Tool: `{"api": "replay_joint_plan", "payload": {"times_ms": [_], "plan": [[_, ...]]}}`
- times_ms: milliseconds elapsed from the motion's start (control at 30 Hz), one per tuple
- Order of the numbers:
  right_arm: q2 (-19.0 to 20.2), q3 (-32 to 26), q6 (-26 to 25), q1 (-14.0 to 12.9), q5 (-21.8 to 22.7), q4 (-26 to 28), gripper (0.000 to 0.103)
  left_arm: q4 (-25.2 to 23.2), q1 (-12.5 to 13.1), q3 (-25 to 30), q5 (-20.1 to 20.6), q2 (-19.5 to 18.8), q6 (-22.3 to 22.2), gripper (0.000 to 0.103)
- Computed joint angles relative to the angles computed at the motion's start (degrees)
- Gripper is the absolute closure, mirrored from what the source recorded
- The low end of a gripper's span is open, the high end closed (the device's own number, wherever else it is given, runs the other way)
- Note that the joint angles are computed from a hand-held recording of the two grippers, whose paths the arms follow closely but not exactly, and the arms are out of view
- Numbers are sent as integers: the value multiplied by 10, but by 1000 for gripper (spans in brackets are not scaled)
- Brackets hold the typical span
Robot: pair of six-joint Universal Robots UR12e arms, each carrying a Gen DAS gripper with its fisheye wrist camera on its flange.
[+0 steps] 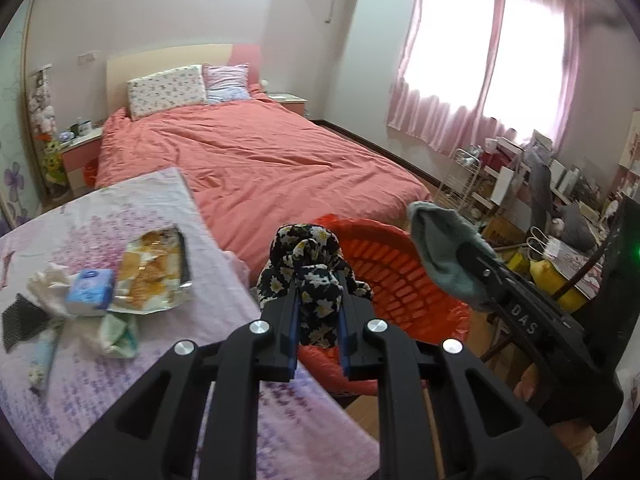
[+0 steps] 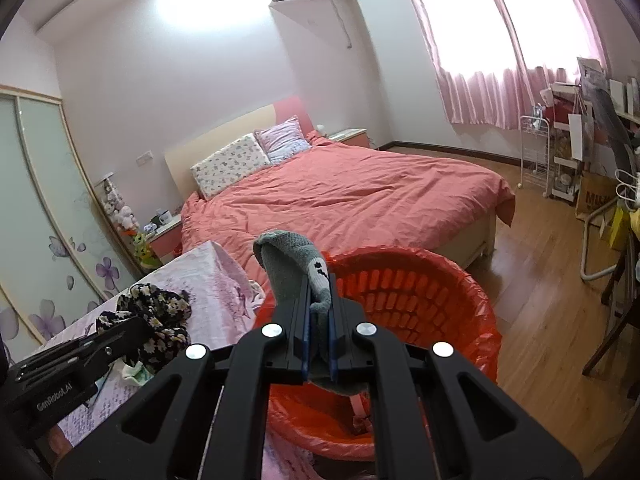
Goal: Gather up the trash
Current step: 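Carry the grey sock and black floral cloth over the orange basket with both tools, then open both tools to drop the sock and cloth into the basket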
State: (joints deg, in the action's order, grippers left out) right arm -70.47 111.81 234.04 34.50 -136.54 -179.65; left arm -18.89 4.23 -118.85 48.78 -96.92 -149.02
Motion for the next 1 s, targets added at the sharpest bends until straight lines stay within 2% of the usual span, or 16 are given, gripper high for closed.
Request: {"api": "replay_joint_plan", "payload": {"times_ms": [300,367,433,500,567,667,1000], "plan": [[-8,18,30,-17,1,-1,96,-6,-31,10,-7,-21,8,87],[-10,23,37,-22,7,-4,96,-11,-40,15,-1,-28,8,83],[-12,25,40,-30,23,-4,95,4,-47,17,13,-36,-3,73],[-12,25,42,-33,30,5,88,9,-52,20,27,-43,-7,62],[-13,26,43,-37,35,15,73,9,-57,24,43,-50,-12,61],[-13,29,46,-36,37,21,62,10,-55,29,66,-58,-19,57],[-10,15,33,-26,21,63,52,71,-34,18,124,-62,-31,42]]}}
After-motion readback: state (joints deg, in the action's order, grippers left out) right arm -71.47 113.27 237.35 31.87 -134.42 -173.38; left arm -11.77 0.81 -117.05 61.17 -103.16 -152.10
